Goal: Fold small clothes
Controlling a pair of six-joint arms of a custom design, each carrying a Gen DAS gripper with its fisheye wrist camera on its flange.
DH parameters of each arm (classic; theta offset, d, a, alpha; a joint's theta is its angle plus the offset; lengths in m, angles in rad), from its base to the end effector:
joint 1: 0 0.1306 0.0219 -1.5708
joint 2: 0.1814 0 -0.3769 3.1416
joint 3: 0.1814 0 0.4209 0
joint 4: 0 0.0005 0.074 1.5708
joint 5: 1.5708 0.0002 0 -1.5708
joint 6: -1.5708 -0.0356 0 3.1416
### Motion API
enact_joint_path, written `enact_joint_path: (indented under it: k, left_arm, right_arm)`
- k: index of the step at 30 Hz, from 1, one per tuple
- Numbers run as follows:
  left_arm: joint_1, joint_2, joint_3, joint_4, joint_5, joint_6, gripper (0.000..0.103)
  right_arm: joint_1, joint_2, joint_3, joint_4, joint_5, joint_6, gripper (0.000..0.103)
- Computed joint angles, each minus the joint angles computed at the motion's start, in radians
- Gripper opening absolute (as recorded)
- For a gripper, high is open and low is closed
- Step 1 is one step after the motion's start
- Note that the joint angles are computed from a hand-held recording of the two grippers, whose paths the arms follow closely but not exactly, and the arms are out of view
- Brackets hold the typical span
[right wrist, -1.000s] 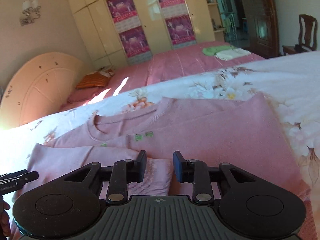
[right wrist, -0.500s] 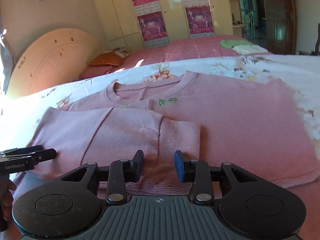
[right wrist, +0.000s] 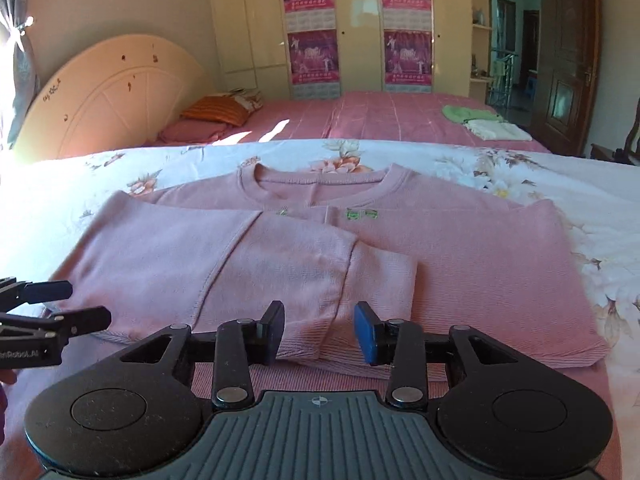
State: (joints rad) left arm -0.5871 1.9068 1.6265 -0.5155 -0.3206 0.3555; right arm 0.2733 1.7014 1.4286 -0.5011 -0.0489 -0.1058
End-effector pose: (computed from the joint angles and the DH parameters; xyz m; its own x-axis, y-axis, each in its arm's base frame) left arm 0.5788 -0.3722 0.2646 -0.6767 0.0535 -0.7343 0.1137 0.9930 -0.0325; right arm 0.5978 0.1688 0.2992 -0.7013 -0.0870 -0.7076 -0.2305 0.9669 0.1095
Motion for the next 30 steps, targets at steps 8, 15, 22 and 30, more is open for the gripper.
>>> enact_joint_path:
  k: [8, 15, 22, 30]
  left_arm:
    - [-0.011, -0.090, -0.089, -0.014, -0.028, 0.050, 0.080]
    - [-0.061, -0.257, -0.278, -0.105, -0.121, 0.160, 0.078]
    - [-0.151, -0.368, -0.374, -0.268, -0.161, 0.353, 0.072]
    - [-0.296, -0.342, -0.323, -0.471, -0.253, 0.506, 0.072]
  right_arm:
    - [-0.028, -0.077, -0.045, -0.032, -0.002, -0.049, 0.043]
    - [-0.116, -0.239, -0.199, -0.052, -0.068, -0.086, 0.044]
    - [-0.249, -0.450, -0.385, -0.117, -0.117, -0.056, 0.049]
    - [-0.431, -0.707, -0.593, -0.236, -0.318, 0.038, 0.062]
